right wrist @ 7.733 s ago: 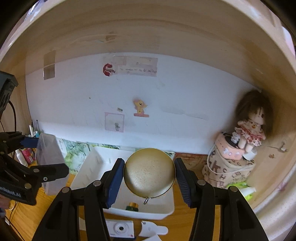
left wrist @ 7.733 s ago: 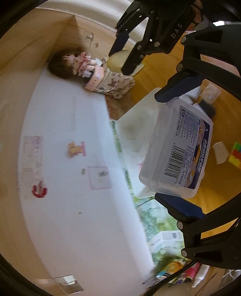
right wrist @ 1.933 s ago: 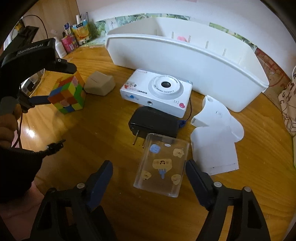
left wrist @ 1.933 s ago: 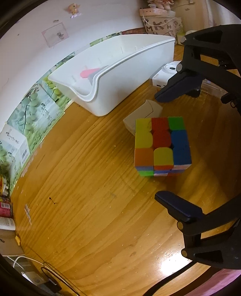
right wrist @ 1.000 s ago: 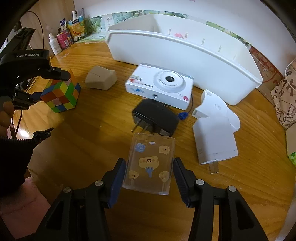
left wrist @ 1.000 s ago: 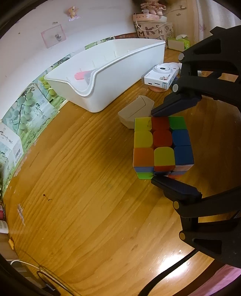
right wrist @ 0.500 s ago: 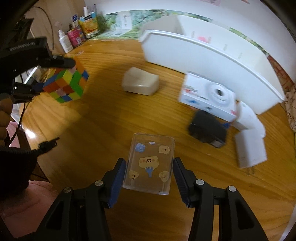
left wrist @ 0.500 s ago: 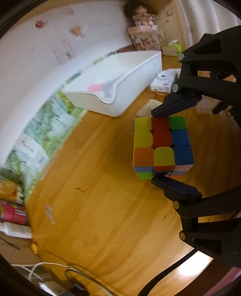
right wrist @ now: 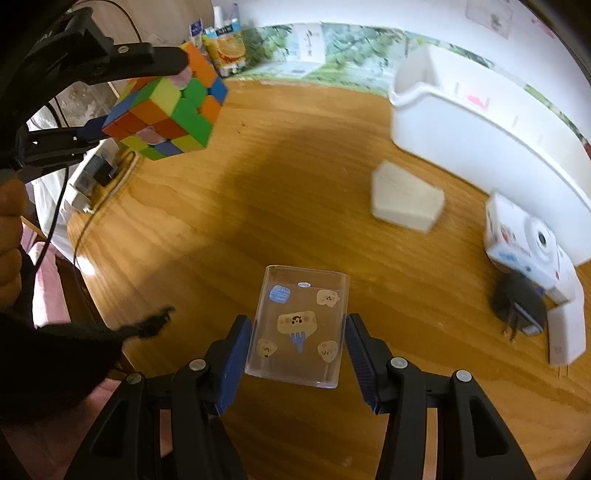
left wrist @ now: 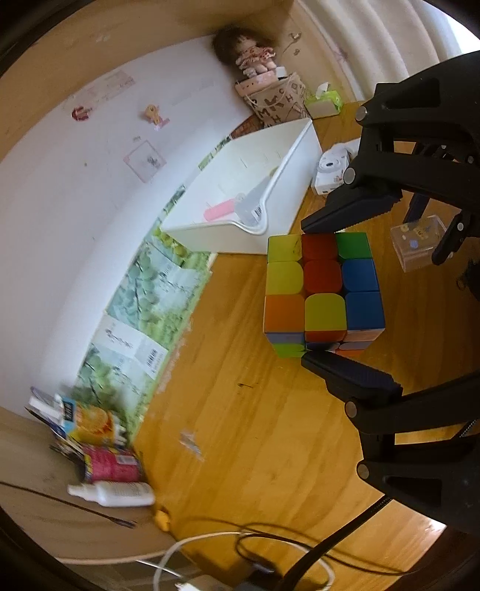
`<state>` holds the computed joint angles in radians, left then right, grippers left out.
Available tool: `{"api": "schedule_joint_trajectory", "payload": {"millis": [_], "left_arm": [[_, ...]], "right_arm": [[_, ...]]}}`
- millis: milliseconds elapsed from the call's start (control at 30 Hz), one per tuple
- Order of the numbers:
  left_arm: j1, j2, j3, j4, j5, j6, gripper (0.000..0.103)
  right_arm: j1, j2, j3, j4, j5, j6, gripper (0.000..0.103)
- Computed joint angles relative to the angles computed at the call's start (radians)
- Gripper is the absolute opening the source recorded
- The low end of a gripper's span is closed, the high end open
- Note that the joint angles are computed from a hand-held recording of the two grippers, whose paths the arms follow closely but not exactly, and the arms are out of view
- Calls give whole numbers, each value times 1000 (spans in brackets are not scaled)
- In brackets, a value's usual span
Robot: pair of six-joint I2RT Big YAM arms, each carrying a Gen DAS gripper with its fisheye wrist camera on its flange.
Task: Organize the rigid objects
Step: 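Lift the Rubik's cube and clear sticker box and carry both over the basket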
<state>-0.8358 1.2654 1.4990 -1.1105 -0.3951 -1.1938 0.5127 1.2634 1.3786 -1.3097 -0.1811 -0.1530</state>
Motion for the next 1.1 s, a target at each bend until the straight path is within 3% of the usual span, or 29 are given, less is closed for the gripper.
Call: {"api": "schedule_joint_trajectory", "payload": {"millis": [267, 500, 767, 867, 1100], "left_arm": [[35, 23, 65, 38, -8, 142, 68], [65, 85, 170, 47, -18, 253, 68], [89, 185, 318, 41, -31, 331, 68], [100, 229, 374, 36, -13, 347, 68], [114, 336, 495, 35, 33, 397, 68]], "right_arm": [[9, 48, 112, 30, -30, 69, 53], [-58, 96, 242, 75, -134, 153, 53], [-110, 137, 308, 178, -116, 160, 53], [-144, 161, 324, 189, -158, 184, 53], [-232, 222, 400, 215, -171, 201, 53]]}}
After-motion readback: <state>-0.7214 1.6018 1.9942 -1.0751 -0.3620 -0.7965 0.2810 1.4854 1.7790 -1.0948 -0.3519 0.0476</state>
